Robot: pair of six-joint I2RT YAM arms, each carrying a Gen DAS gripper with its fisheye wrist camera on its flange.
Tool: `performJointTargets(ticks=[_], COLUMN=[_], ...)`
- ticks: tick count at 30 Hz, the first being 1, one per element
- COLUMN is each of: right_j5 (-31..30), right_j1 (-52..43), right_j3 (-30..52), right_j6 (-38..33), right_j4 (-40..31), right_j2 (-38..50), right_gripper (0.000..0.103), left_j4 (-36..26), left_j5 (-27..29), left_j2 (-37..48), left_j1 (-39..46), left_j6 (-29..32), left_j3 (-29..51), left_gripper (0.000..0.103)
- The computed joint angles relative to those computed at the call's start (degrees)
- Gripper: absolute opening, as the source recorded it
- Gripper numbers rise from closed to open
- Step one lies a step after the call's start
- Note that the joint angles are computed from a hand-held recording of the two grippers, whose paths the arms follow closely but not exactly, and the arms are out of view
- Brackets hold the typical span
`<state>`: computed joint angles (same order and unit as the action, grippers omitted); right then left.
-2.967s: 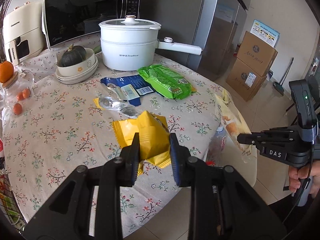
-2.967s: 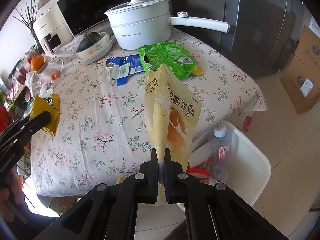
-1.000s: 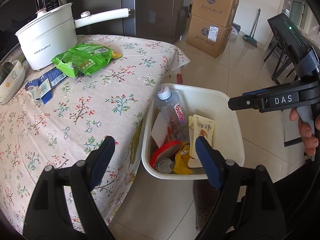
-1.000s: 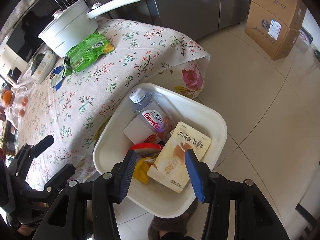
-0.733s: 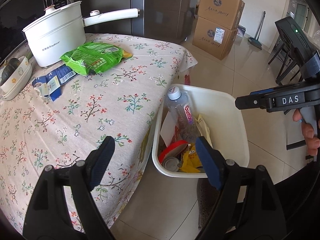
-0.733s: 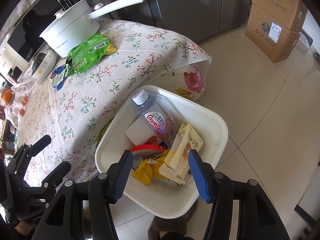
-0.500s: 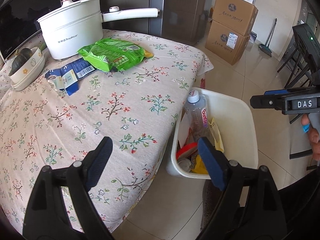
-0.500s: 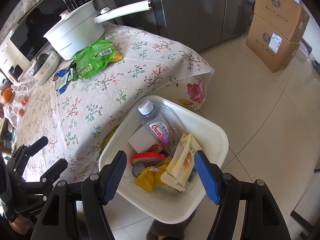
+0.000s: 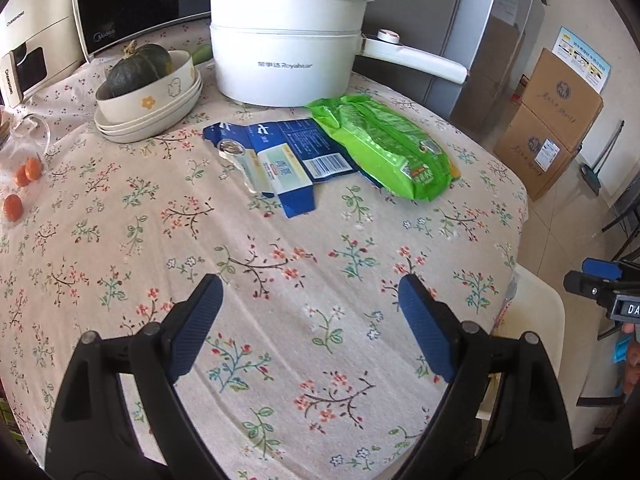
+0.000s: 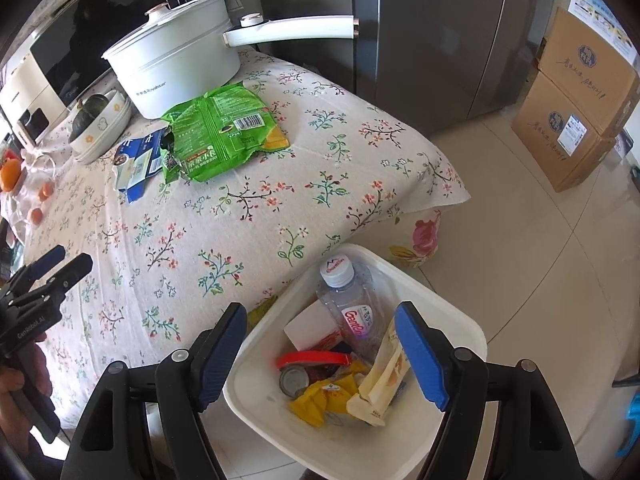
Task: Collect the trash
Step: 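Move both tools back over the table toward the blue box and green packet, then grasp the blue carton with the left tool while the right tool grasps the green packet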
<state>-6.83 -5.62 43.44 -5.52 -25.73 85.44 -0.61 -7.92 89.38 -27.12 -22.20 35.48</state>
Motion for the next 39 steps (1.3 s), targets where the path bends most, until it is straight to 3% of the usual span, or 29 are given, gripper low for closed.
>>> performJointTargets(ticks=[4,13,16,18,19,23,33,36,39], right_j5=[0.86,3.68,4.38,4.71,4.76,5.02,5.03,6.95,9.37], right_j1=[3.37,10.92,12.78,14.05,14.67,17.02,22.64,25.04,26.6], right_j3=[3.71,11.74,13.33,14.29,14.88,17.34,23.43,24.4,24.95], right_j6=[3.2,5.6,5.2,5.14,5.06,5.4,7.77,7.53,6.88], right_j4=[1.33,3.52,4.62,5.31,5.63,7.2,8.35,7.65,7.18], right_j2=[5.06,13.89,15.87,17.04,17.73,20.52,27.67,29.25,30.9], right_gripper=[0.078,0.078,0.078,0.078,0.078,0.078,0.077,0.068,0.044], left_j4=[4.14,13.85,14.94,14.5,14.78,17.13,12.37,11.34,9.51], left_j5=[1.5,12.52,15.75,17.16,17.52,18.55,16.71,15.97,15.04], left_j2=[6.48,20.52,23.77,25.34,25.31,23.1,13.23,10.6,7.96], left_j1=[5.67,14.18,14.92,15.0,14.97,14.95,14.57,15.01,15.63], left_j6=[3.92,1.82,0.38,-0.21,-0.7,-1.64,1.54,2.81,3.87], left_j3=[3.16,10.37,12.52,13.88,13.68,10.91,4.5,2.34,0.69], left_gripper=[0.088,0.055,0.039,0.012,0.009,0.004,0.002,0.002,0.002])
